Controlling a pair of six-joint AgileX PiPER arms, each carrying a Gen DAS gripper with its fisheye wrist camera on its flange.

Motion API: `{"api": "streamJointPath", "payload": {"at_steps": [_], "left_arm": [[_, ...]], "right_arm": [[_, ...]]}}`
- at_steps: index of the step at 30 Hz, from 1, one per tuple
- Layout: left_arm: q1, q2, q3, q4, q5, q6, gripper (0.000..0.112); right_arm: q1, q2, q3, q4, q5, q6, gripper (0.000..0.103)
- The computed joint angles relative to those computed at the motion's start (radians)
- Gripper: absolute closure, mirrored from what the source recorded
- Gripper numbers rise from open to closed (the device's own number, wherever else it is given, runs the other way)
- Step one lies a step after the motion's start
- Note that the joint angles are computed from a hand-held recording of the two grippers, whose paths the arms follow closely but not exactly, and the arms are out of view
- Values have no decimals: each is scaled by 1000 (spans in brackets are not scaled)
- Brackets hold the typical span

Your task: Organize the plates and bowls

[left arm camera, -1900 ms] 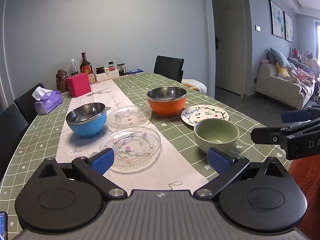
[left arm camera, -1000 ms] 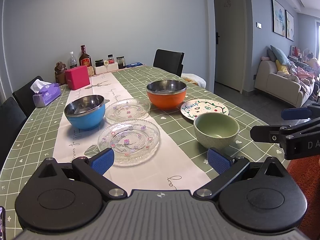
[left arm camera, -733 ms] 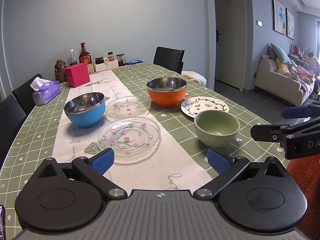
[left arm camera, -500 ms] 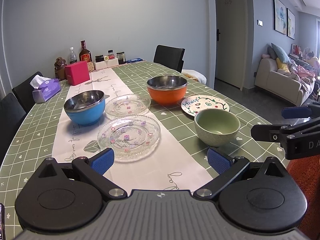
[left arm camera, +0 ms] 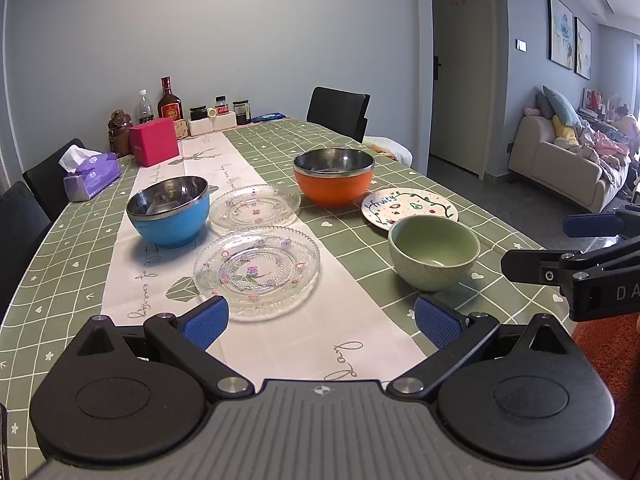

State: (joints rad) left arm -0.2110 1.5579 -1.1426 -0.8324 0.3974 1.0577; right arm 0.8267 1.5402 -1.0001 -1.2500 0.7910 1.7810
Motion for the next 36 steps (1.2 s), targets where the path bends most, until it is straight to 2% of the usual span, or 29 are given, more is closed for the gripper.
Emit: {"api": "streamJointPath", "payload": {"at_steps": [36], "left_arm": [[0, -2, 4, 4, 2, -10, 9]], "right_arm": [[5, 4, -3, 10, 8, -17, 3]]}}
